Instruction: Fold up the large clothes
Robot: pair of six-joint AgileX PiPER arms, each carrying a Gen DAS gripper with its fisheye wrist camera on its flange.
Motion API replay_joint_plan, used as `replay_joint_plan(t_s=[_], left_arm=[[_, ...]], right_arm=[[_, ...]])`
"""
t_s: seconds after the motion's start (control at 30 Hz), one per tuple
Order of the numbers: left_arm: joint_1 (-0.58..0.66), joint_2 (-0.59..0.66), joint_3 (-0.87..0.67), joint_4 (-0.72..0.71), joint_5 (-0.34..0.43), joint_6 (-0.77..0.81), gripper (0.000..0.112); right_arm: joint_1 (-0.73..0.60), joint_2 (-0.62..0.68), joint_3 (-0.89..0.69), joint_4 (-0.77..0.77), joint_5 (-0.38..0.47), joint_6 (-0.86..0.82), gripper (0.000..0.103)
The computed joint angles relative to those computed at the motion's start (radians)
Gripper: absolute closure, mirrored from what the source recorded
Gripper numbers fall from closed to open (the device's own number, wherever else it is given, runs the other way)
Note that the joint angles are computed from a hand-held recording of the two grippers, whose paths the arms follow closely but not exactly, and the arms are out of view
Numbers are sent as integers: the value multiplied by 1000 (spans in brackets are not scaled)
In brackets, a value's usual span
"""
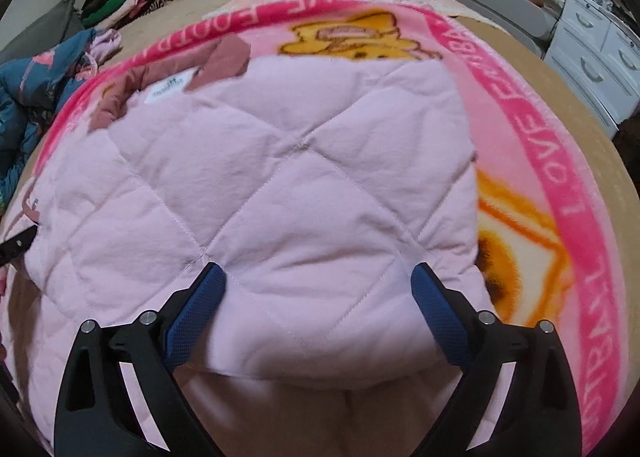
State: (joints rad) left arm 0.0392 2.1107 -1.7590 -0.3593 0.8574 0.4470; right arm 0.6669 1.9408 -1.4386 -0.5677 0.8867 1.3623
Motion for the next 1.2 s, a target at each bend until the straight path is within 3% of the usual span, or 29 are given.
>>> replay_joint_plan(t_s=[0.1, 0.3, 0.4, 0.47, 0.67, 0.73, 0.9, 1.2], left_arm=[[3, -22, 5, 5, 6, 10, 90], [4, -65, 11, 50, 23, -5, 86], [8, -91, 12, 58, 41, 5, 71], [8, -117, 20, 65, 39, 18, 67], [26, -192, 39, 47, 66, 44, 35], [41, -226, 56, 23, 69, 57, 18], [83, -277, 69, -22, 92, 83, 18], [186, -357, 114, -52, 55, 116, 18]], right_arm=[[19, -74, 66, -39, -24, 82, 11], [73, -166, 122, -97, 16, 176, 9], [103, -199, 147, -121, 29, 220, 8], [116, -218, 164, -134, 25, 250, 8], [173, -257, 165, -171, 72, 304, 6], [193, -267, 154, -185, 101, 315, 5], [242, -286, 116, -211, 171, 310, 5], [325, -227, -76, -254, 284, 255, 4]])
